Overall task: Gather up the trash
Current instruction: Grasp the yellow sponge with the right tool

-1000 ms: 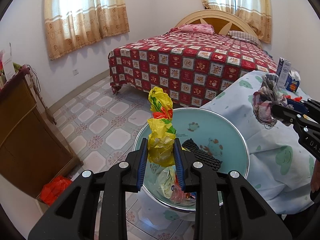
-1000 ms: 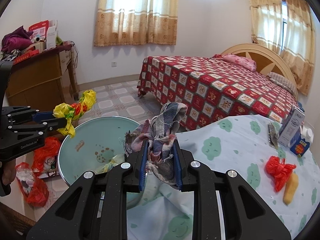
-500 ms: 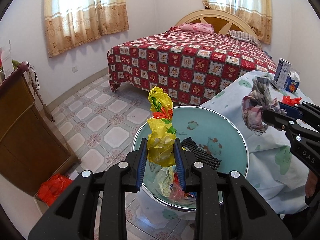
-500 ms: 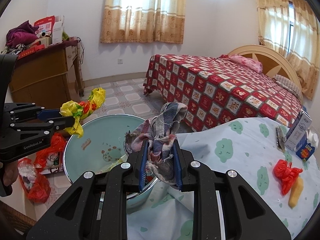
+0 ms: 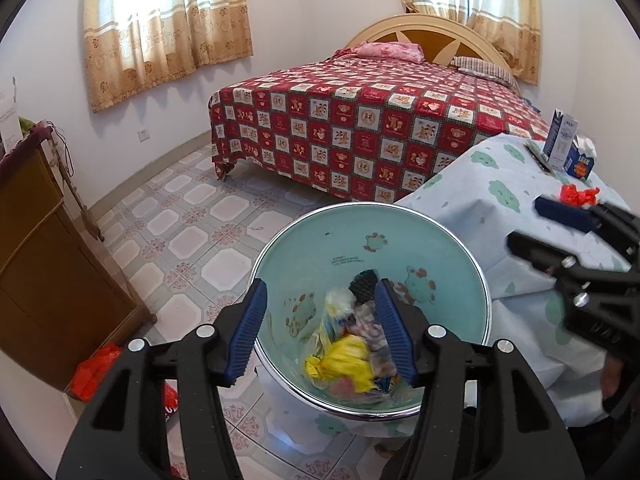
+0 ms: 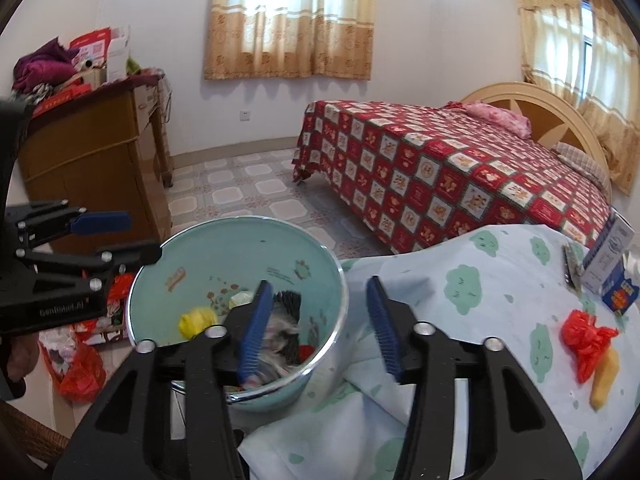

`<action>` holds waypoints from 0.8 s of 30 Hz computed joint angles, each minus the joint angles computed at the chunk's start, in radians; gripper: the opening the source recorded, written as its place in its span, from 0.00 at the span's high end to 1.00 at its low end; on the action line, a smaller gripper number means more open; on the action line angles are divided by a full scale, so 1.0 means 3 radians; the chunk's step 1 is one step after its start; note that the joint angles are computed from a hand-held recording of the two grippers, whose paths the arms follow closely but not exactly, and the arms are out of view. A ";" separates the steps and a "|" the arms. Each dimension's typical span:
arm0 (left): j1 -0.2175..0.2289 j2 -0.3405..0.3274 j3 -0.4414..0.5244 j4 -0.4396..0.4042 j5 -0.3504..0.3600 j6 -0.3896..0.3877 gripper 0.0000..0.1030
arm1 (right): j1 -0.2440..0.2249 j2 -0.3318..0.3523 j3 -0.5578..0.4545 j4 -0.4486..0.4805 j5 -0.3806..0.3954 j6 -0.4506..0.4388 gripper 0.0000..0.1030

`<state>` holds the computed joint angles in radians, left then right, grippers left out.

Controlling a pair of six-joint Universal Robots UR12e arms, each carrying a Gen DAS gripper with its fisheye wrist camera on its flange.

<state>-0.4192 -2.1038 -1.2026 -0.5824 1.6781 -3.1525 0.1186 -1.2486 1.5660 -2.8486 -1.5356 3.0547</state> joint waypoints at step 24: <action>-0.0245 -0.0343 0.0581 -0.0303 -0.0028 0.0111 0.37 | -0.0864 -0.0371 0.0402 0.0882 -0.0777 0.1164 0.52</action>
